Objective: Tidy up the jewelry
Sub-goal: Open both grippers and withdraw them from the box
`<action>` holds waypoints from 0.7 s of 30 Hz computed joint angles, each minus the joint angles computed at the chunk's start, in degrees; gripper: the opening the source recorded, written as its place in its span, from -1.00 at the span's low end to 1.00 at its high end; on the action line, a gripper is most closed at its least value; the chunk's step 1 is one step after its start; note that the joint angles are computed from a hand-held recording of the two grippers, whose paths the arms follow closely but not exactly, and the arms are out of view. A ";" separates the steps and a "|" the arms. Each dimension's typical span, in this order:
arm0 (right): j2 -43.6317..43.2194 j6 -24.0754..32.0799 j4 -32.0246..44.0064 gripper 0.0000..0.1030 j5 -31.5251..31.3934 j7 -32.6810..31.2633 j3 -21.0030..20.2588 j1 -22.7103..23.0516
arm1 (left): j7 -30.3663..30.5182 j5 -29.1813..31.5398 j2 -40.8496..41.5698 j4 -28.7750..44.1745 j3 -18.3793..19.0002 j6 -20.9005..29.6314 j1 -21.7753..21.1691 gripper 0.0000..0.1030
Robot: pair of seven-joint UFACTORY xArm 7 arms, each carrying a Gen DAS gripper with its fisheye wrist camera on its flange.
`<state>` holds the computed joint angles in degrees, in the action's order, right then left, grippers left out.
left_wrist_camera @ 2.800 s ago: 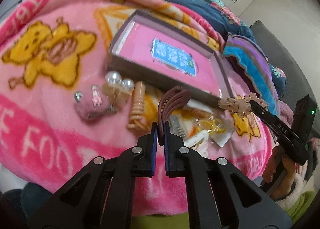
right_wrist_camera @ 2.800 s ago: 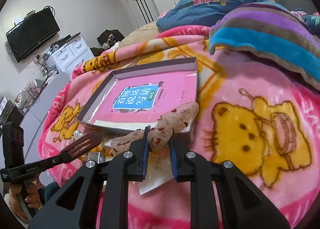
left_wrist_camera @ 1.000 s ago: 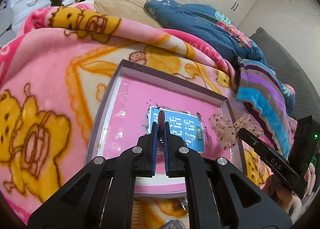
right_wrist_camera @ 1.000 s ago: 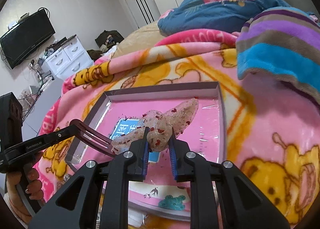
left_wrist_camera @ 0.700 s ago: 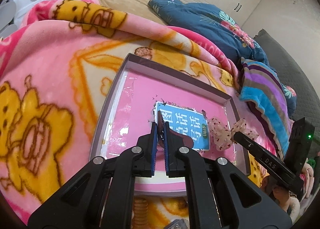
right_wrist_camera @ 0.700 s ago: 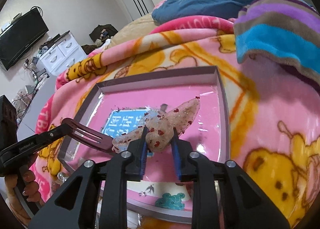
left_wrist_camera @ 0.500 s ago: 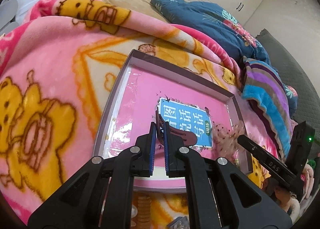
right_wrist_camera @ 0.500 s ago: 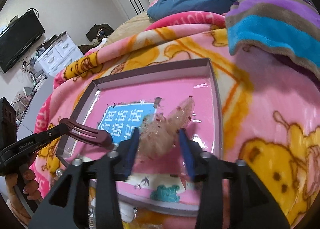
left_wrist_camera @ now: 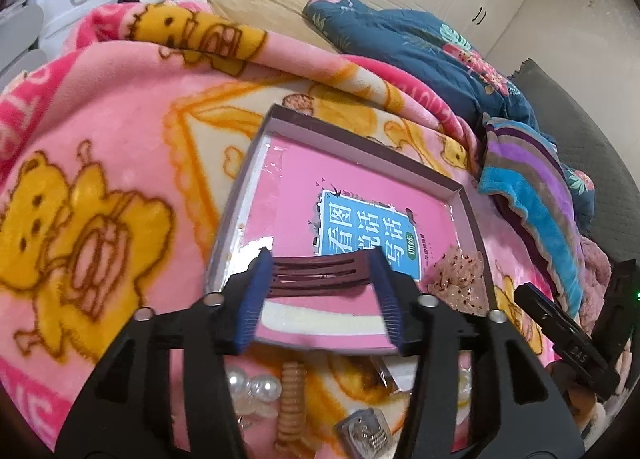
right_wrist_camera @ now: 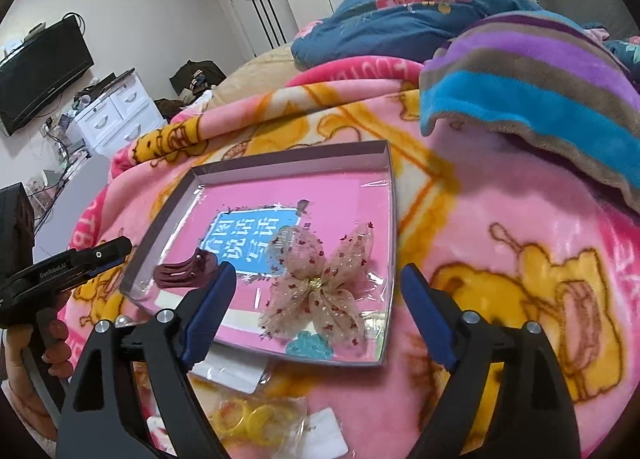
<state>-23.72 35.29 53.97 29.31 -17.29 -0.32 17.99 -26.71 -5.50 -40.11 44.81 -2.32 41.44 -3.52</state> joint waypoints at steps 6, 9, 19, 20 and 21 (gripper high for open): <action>-3.12 0.36 -0.61 0.73 -0.22 -0.55 -0.09 0.78 | -1.91 1.93 -4.91 -0.78 -1.16 2.14 1.56 0.40; -4.84 0.29 -1.20 0.77 -0.64 -0.61 -0.04 1.15 | -2.91 2.97 -7.36 -1.02 -1.84 3.60 2.22 0.71; -8.97 1.03 -2.65 0.77 -1.53 0.01 -0.25 2.66 | -5.84 5.26 -15.67 -2.52 -2.81 8.32 3.82 0.82; -9.33 1.11 -2.75 0.77 -1.59 -0.01 -0.32 2.85 | -5.97 5.43 -16.29 -2.72 -2.87 8.70 3.93 0.82; -9.70 1.21 -2.83 0.77 -1.68 -0.03 -0.35 3.03 | -6.05 5.64 -16.87 -2.81 -2.90 9.24 4.08 0.82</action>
<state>-33.42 36.50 51.14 27.64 -17.32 -0.67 21.02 -32.76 0.14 -56.97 42.00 -5.22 50.68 0.56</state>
